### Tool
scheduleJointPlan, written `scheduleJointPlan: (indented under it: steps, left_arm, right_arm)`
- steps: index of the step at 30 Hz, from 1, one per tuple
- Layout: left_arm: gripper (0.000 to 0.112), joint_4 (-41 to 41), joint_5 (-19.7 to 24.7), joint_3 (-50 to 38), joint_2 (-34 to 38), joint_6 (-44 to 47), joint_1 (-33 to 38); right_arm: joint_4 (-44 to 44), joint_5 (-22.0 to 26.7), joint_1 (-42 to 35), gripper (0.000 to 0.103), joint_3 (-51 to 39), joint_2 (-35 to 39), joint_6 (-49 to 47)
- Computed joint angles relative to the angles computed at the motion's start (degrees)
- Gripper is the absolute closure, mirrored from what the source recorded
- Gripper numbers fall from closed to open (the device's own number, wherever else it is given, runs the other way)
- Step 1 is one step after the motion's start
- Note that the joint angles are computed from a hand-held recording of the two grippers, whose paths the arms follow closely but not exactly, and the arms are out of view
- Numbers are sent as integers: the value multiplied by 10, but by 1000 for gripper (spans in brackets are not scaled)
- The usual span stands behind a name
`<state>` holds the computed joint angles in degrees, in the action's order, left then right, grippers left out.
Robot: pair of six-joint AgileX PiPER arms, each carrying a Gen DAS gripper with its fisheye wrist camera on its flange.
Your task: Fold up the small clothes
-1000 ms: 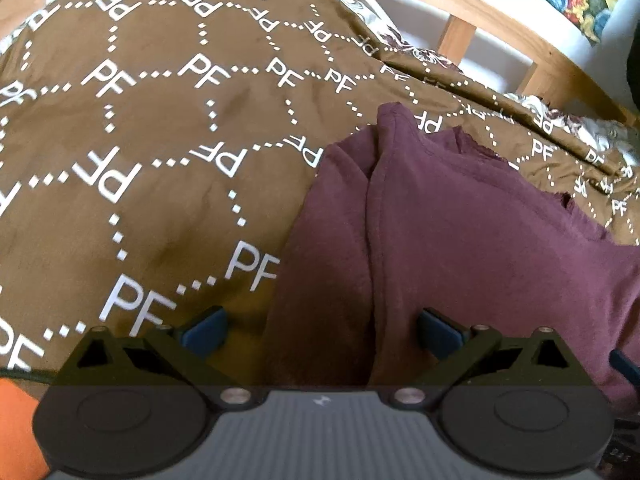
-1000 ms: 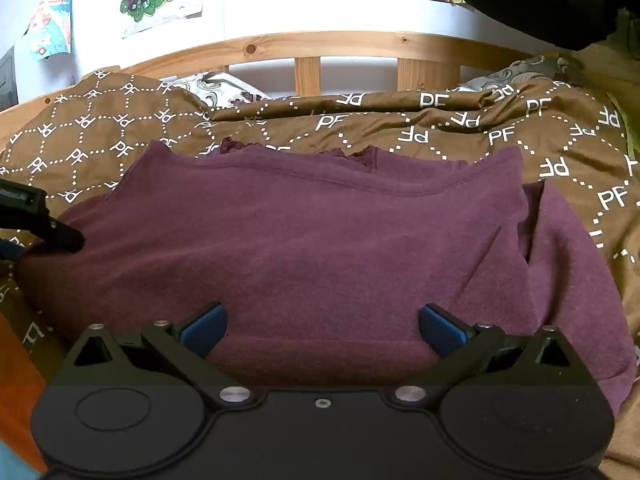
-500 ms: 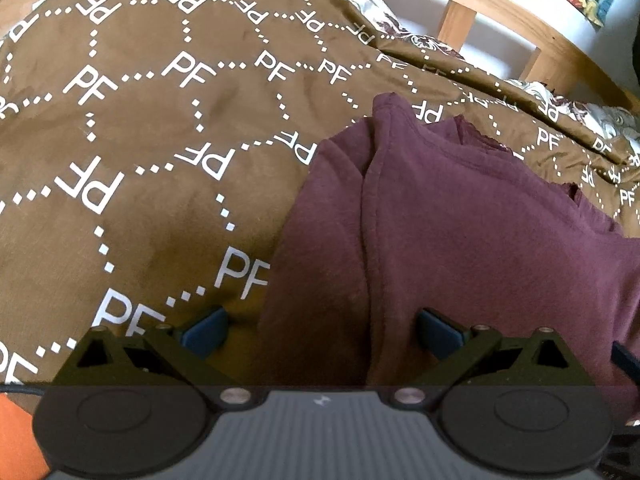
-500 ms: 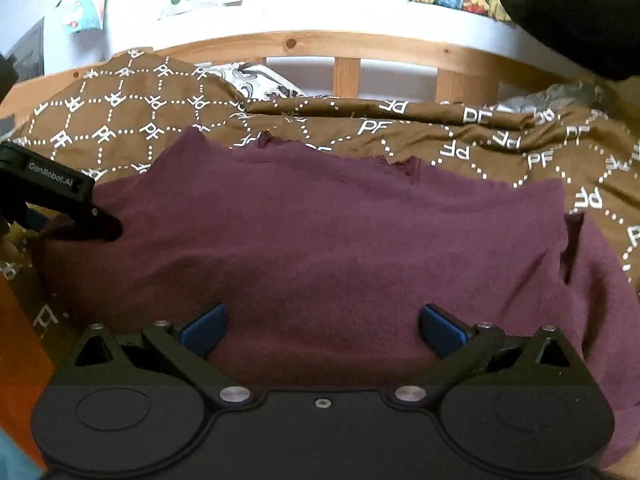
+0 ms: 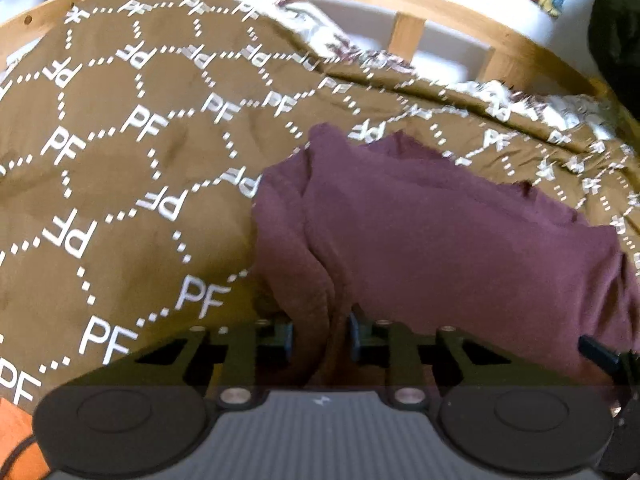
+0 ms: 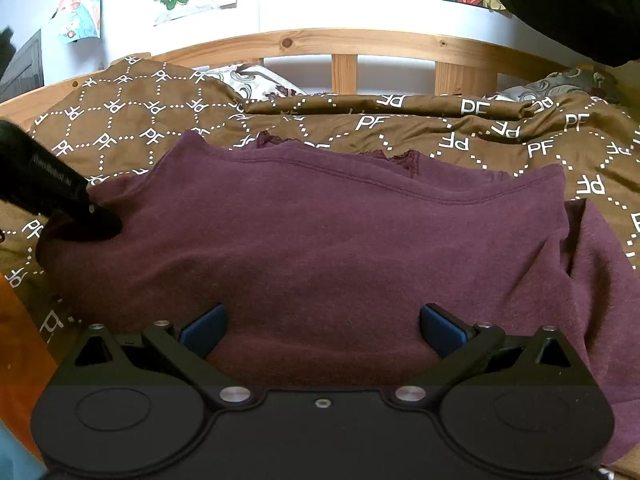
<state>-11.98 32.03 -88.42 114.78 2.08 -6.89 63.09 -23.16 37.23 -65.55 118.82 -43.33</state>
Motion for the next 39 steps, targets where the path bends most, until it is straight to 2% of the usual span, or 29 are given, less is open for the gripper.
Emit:
scheduleJointPlan:
  steps: [2, 7, 10, 13, 16, 20, 22, 25, 28, 32, 34, 36, 39]
  left_arm:
    - [88, -31, -9, 6, -14, 32, -1]
    - [89, -88, -6, -14, -35, 93, -18]
    - [90, -67, 5, -49, -33, 87, -49]
    - [90, -30, 19, -86, -25, 69, -88]
    - [90, 31, 39, -130, -7, 25, -134]
    - [90, 102, 74, -183, 20, -38, -192]
    - [91, 105, 76, -187, 24, -50, -211]
    - [91, 65, 47, -159, 20, -23, -224]
    - [90, 28, 25, -133, 24, 11, -232]
    - [88, 32, 20, -113, 32, 22, -242]
    - [83, 28, 8, -95, 28, 33, -245]
    - [63, -11, -9, -72, 20, 69, -240]
    - [43, -99, -17, -41, 4, 150, -228]
  right_arm:
    - [46, 2, 3, 1, 10, -19, -46]
    - [40, -10, -7, 1, 72, -95, 3]
    - [109, -4, -26, 1, 86, -136, -63]
    - [188, -29, -34, 1, 103, -172, -168]
    - [226, -49, -45, 1, 133, -211, -243]
    - [169, -51, -67, 1, 190, -254, -253]
    - [160, -77, -70, 1, 206, -261, -265]
    - [136, -111, -82, 1, 224, -258, -235]
    - [127, -103, -114, 1, 228, -252, -208]
    - [95, -83, -147, 1, 239, -250, -135]
    - [74, -73, -157, 1, 242, -246, -98]
    - [53, -76, -160, 1, 246, -243, -71]
    - [18, -95, -158, 1, 253, -238, -33]
